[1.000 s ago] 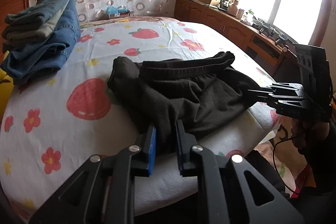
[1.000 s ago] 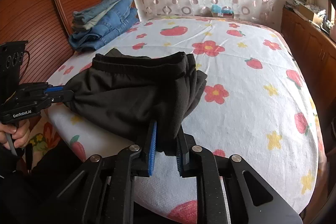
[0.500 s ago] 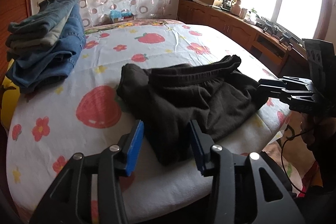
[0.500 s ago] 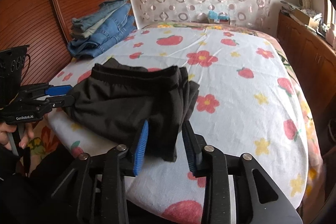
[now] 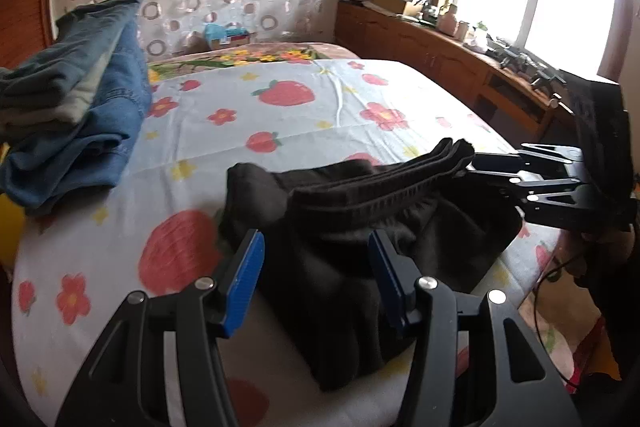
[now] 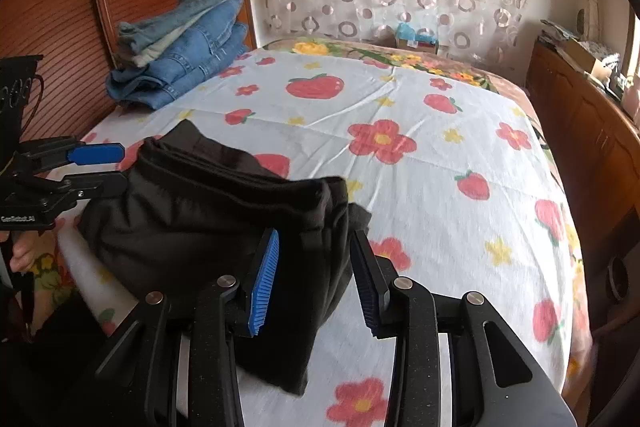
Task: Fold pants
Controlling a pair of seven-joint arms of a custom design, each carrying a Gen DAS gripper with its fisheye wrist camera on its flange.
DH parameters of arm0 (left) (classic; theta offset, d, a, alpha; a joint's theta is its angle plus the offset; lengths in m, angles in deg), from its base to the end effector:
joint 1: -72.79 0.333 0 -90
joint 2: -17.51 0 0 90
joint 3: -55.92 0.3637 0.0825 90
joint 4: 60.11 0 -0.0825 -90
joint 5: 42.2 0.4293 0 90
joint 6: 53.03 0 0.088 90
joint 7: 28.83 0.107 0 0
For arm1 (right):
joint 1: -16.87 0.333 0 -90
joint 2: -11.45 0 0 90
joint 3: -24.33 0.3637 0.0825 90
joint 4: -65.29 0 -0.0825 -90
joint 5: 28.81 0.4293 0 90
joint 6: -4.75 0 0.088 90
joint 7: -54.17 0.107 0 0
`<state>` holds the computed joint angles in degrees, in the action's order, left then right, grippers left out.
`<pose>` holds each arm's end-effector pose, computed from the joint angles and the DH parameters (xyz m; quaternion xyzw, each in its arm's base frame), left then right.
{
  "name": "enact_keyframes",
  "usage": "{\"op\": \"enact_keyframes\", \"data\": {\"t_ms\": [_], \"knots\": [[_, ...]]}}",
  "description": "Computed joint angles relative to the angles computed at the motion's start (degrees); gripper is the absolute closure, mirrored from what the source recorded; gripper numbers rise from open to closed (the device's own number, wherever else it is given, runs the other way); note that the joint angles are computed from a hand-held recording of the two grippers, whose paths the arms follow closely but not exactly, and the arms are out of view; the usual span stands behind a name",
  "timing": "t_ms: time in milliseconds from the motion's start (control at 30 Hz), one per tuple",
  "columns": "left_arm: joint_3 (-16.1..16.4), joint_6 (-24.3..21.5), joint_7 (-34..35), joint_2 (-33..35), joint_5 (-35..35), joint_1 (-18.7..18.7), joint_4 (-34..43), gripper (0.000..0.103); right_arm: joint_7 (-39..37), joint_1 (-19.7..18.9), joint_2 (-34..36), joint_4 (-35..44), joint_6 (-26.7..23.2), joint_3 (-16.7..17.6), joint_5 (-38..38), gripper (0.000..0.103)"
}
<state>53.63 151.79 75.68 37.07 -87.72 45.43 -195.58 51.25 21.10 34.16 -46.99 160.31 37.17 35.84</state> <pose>0.5310 -0.1992 0.2751 -0.6851 0.6179 -0.3097 0.2299 0.6658 0.1603 0.3111 -0.8790 0.3033 -0.0955 0.3553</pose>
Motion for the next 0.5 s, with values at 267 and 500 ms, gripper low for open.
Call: {"op": "enact_keyframes", "data": {"t_ms": [267, 500], "knots": [[-0.52, -4.06, -6.71, 1.54, 11.86, 3.95, 1.23, 0.063, 6.47, 0.77, 2.65, 3.66, -1.55, -0.41, -7.18, 0.066], [-1.03, -2.98, -10.33, 1.34, 18.4, 5.49, 0.81, 0.088, 8.08, -1.09, 4.32, 4.72, -2.29, 1.71, -9.55, 0.09]]}}
